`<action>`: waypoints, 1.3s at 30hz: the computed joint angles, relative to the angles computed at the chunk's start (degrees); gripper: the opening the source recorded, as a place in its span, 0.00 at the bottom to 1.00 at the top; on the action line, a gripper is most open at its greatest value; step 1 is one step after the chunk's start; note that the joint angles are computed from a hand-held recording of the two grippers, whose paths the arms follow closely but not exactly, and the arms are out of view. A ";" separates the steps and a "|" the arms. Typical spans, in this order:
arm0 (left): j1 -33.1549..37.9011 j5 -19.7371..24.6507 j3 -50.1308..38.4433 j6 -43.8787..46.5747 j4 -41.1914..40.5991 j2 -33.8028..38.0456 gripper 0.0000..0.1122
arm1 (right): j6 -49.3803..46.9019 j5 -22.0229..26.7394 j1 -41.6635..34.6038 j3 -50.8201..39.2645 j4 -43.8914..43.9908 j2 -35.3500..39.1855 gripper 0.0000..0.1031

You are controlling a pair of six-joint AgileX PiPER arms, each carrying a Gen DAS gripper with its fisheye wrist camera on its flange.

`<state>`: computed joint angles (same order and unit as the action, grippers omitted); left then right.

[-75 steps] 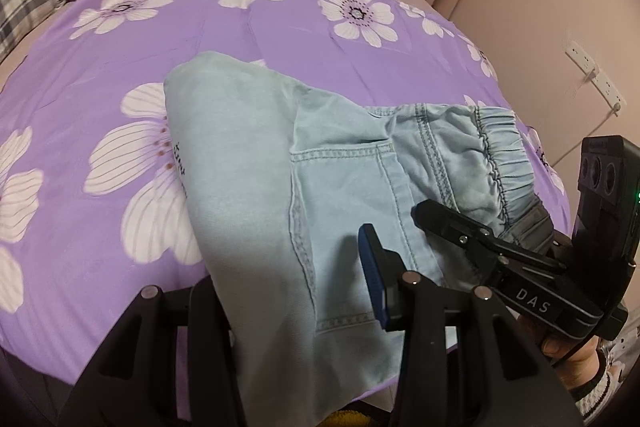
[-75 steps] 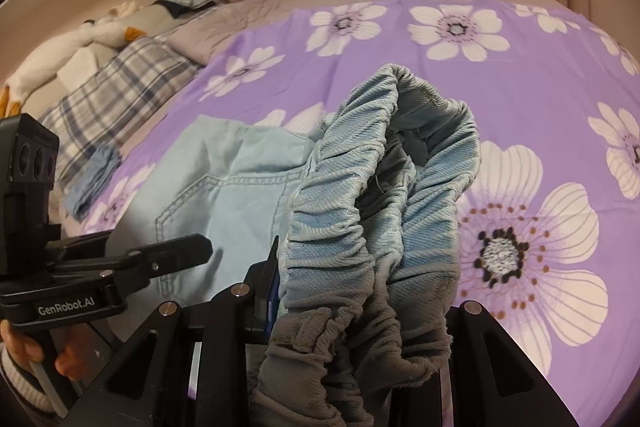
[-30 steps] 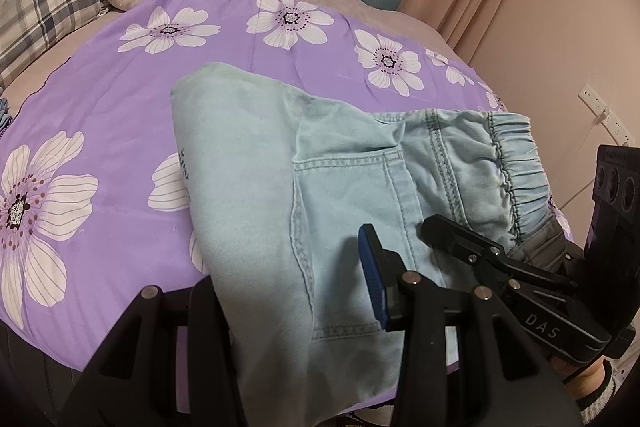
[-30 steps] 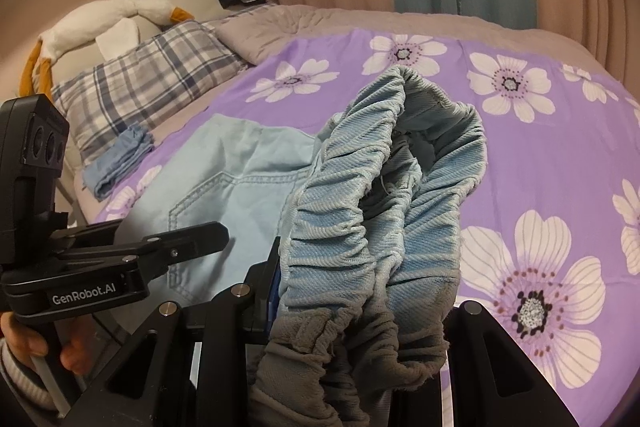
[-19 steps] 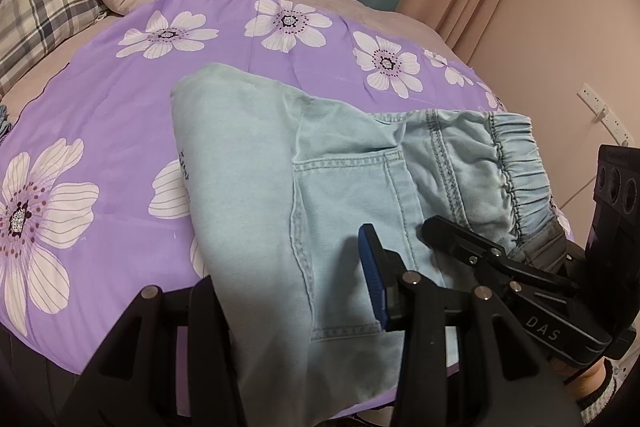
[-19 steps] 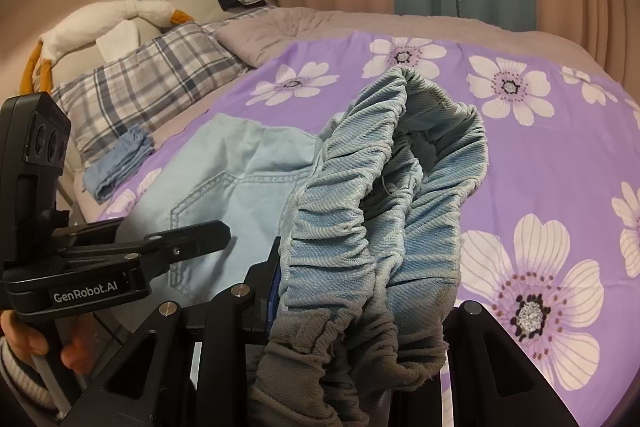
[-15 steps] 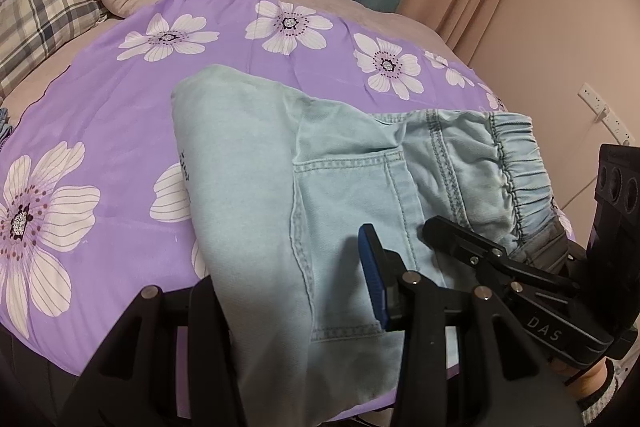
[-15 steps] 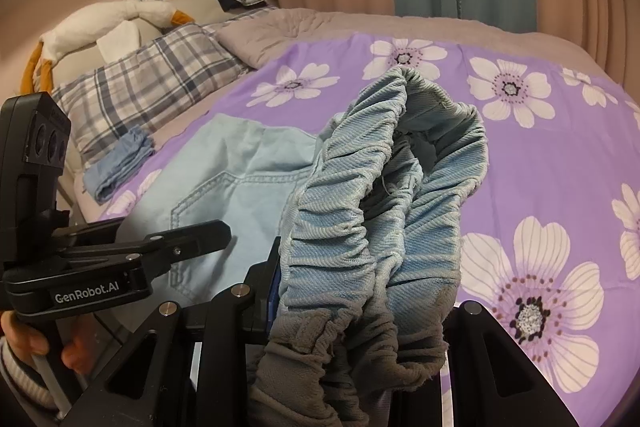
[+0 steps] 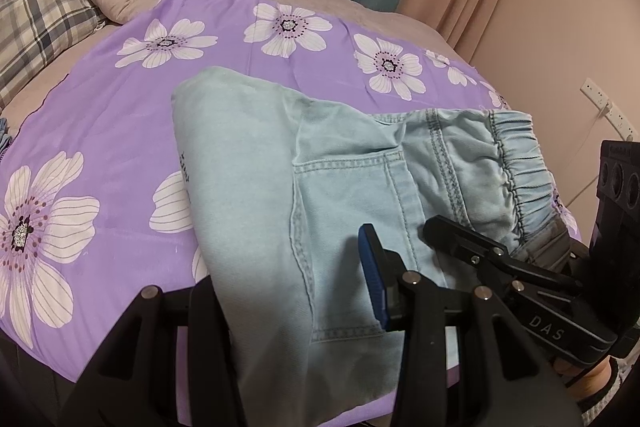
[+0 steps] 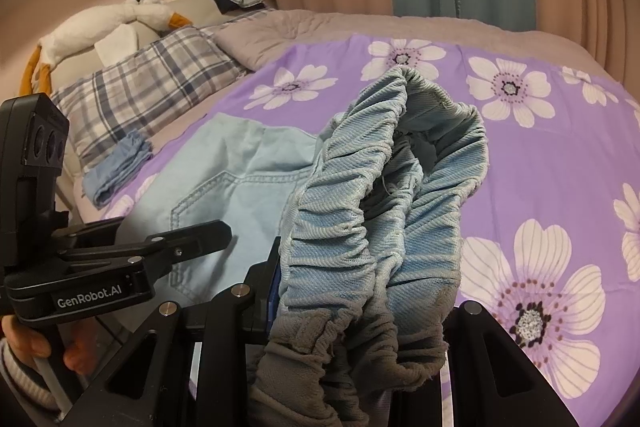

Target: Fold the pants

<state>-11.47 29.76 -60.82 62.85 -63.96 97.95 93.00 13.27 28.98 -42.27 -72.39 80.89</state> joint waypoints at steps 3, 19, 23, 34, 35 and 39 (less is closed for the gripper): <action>-0.09 -0.08 0.09 -0.09 0.03 -0.08 0.37 | -0.02 -0.03 -0.03 -0.01 0.01 0.01 0.32; -1.02 -0.50 -2.29 -3.11 2.22 2.05 0.37 | -2.80 -0.96 -1.22 -1.64 3.26 1.91 0.32; -0.99 -0.50 -2.19 -3.01 2.18 1.95 0.37 | -2.64 -1.07 -1.31 -1.40 3.00 1.73 0.32; -1.67 -0.94 -4.74 -3.86 3.43 3.93 0.37 | 1.96 -1.34 -1.68 -1.77 -1.52 2.95 0.32; -1.80 -0.96 -5.44 -4.27 3.83 4.38 0.37 | 3.17 -1.33 -1.76 -1.86 -2.72 3.23 0.32; -2.18 -1.07 -8.00 -5.20 4.87 5.92 0.37 | 7.02 -1.25 -2.26 -2.59 -6.62 4.14 0.32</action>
<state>-13.65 28.69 -68.82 57.65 -59.09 103.87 100.02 12.02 26.72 -44.86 -79.01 85.03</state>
